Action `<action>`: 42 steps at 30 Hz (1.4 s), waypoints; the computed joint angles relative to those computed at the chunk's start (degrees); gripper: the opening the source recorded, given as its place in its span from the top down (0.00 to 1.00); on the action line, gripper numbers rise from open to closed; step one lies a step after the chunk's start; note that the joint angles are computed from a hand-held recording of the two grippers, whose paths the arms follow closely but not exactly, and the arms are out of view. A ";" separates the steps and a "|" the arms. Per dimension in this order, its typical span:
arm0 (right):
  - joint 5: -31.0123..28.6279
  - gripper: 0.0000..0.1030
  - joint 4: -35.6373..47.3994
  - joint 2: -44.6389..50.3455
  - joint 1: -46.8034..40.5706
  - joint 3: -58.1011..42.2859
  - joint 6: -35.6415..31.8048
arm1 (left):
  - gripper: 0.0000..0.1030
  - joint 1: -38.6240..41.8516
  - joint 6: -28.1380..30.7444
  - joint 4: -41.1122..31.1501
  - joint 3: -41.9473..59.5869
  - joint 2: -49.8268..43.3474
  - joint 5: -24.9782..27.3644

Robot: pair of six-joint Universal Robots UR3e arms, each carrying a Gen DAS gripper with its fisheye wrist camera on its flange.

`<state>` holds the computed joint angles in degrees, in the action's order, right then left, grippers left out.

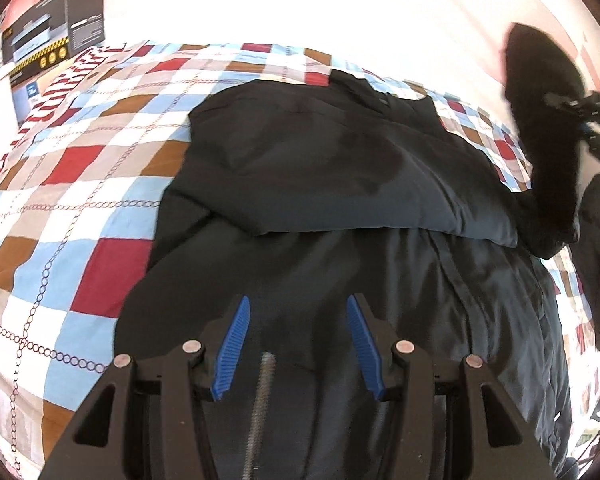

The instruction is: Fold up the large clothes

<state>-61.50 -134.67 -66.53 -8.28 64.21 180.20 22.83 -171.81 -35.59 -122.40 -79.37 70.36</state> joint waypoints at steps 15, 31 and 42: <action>5.52 0.32 6.75 11.76 9.05 -2.11 -6.07 | 0.49 7.72 4.23 -4.16 -0.97 4.05 -4.65; 5.52 0.81 -9.15 -8.12 -18.90 25.22 -4.36 | 0.71 -11.49 -10.95 -2.80 43.02 -32.89 -5.41; -4.62 0.82 -12.92 7.94 -10.39 18.43 -9.16 | 0.93 -10.99 -9.13 3.23 35.11 -35.41 4.85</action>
<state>-66.11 -147.58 -58.59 -18.67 82.64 171.04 11.83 -180.94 -32.36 -87.28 -114.77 75.21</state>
